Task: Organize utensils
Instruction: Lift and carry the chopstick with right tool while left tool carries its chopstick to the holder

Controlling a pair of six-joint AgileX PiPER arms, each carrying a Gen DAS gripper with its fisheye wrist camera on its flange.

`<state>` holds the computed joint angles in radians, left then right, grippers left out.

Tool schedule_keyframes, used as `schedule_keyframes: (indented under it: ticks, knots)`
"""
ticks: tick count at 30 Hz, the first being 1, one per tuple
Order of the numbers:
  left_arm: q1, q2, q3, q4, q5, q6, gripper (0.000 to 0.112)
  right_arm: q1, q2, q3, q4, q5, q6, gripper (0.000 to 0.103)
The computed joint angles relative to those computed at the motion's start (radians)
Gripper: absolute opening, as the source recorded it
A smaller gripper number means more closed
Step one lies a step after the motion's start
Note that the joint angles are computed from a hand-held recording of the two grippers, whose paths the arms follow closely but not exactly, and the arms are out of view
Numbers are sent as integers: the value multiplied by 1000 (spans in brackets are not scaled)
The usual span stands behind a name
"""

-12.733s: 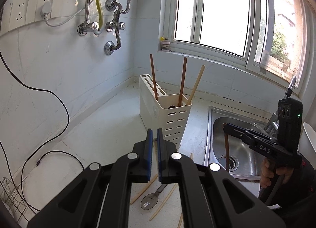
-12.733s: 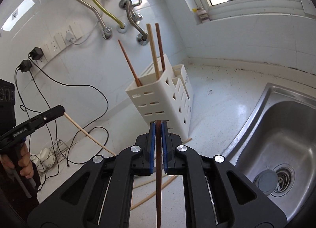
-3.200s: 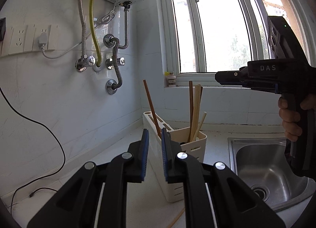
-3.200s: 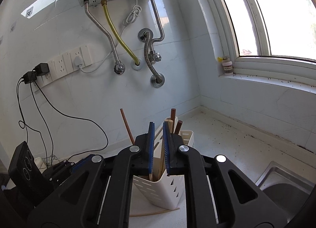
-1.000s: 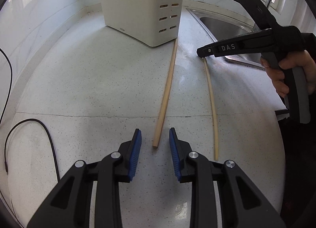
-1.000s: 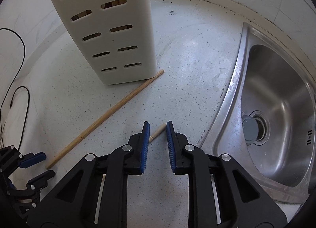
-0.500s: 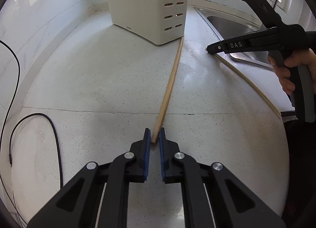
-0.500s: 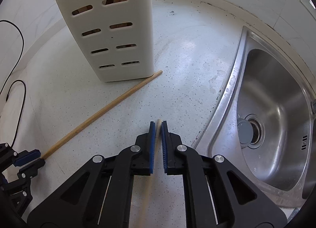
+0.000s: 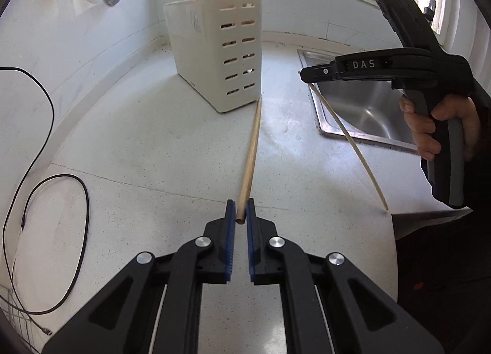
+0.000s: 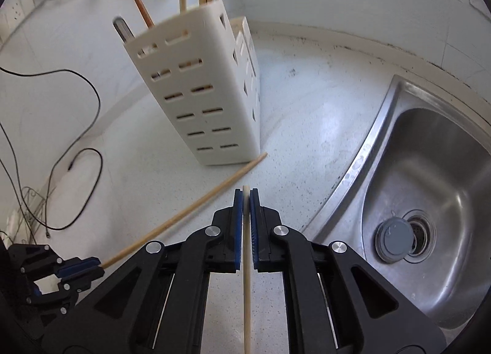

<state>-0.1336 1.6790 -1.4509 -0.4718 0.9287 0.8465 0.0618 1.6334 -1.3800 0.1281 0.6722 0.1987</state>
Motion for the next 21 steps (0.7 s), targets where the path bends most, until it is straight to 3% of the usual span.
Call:
schedule_keyframes:
  ticks: [7, 9, 21]
  knots:
    - [-16, -70, 32, -30, -50, -122, 7, -66, -90, 27, 166, -50, -162, 4]
    - [-15, -100, 53, -36, -86, -137, 7, -66, -116, 30, 169, -56, -169, 4]
    - [6, -179, 35, -29, -110, -272, 7, -93, -188, 56, 263, -115, -266, 4]
